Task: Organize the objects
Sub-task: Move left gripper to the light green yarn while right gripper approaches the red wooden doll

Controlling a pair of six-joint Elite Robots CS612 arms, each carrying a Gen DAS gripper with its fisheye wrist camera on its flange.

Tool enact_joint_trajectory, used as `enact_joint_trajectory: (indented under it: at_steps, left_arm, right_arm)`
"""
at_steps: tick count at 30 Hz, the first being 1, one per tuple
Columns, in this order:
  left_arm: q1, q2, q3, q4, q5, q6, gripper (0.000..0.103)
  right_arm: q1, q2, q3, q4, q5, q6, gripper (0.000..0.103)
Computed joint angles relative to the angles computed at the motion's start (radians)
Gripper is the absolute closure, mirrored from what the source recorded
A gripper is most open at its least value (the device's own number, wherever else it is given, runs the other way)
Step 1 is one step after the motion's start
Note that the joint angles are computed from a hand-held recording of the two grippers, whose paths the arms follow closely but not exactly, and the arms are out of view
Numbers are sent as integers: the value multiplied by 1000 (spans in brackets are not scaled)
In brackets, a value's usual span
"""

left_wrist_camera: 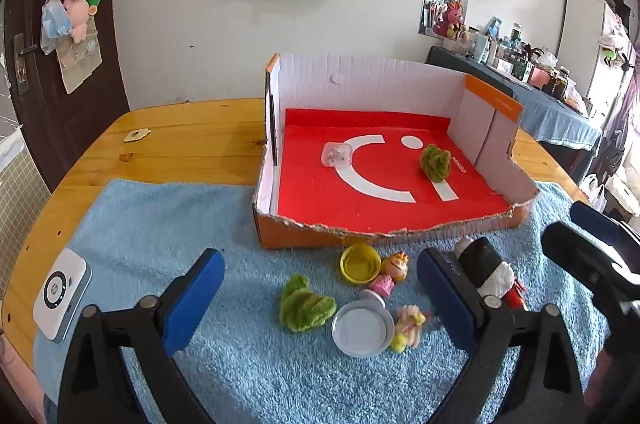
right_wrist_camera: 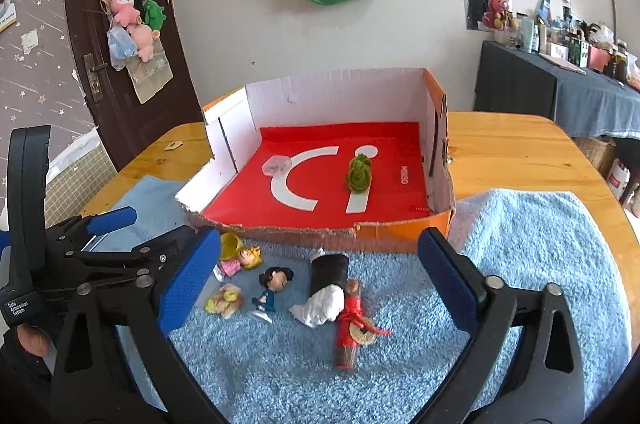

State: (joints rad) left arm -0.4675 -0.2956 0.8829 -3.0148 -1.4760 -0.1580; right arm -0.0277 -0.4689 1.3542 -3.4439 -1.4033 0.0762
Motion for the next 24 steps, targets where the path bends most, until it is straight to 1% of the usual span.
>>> enact_joint_trajectory:
  at_steps: [1, 3, 4, 5, 6, 7, 9, 11, 14, 16, 18, 21, 24]
  left_arm:
    - [0, -1, 4, -2, -3, 1, 11]
    - [1, -4, 13, -2, -9, 4, 15]
    - [1, -5, 16, -2, -12, 6, 18]
    - [1, -6, 19, -3, -14, 7, 20]
    - [1, -7, 21, -3, -16, 6, 24]
    - [2, -7, 24, -1, -20, 5, 27]
    - [4, -9, 28, 4, -34, 3, 32]
    - [5, -10, 32, 7, -41, 3, 35]
    - [6, -11, 38, 10, -49, 5, 40]
    - [6, -12, 42, 12, -55, 6, 44]
    - [5, -12, 45, 14, -59, 7, 46]
    - [6, -13, 49, 19, -66, 3, 52]
    - [7, -14, 52, 22, -69, -1, 52]
  right_arm:
    - [0, -1, 3, 4, 0, -2, 20]
    - [-1, -2, 6, 12, 6, -4, 31]
    - [-1, -2, 8, 16, 8, -6, 34]
    - [-1, -2, 10, 20, 8, -6, 41]
    - [-1, -2, 11, 24, 8, -6, 46]
    - [-1, -2, 12, 29, 10, -6, 48]
    - [-2, -2, 16, 38, 14, -8, 58]
    - [-2, -1, 19, 45, 17, -12, 63]
    - [-1, 0, 22, 50, 15, -15, 68]
    - [-1, 0, 25, 52, 10, -19, 69]
    - [-1, 1, 27, 56, 11, -20, 71]
    - [0, 1, 30, 57, 9, -27, 71]
    - [0, 1, 32, 63, 11, -35, 73]
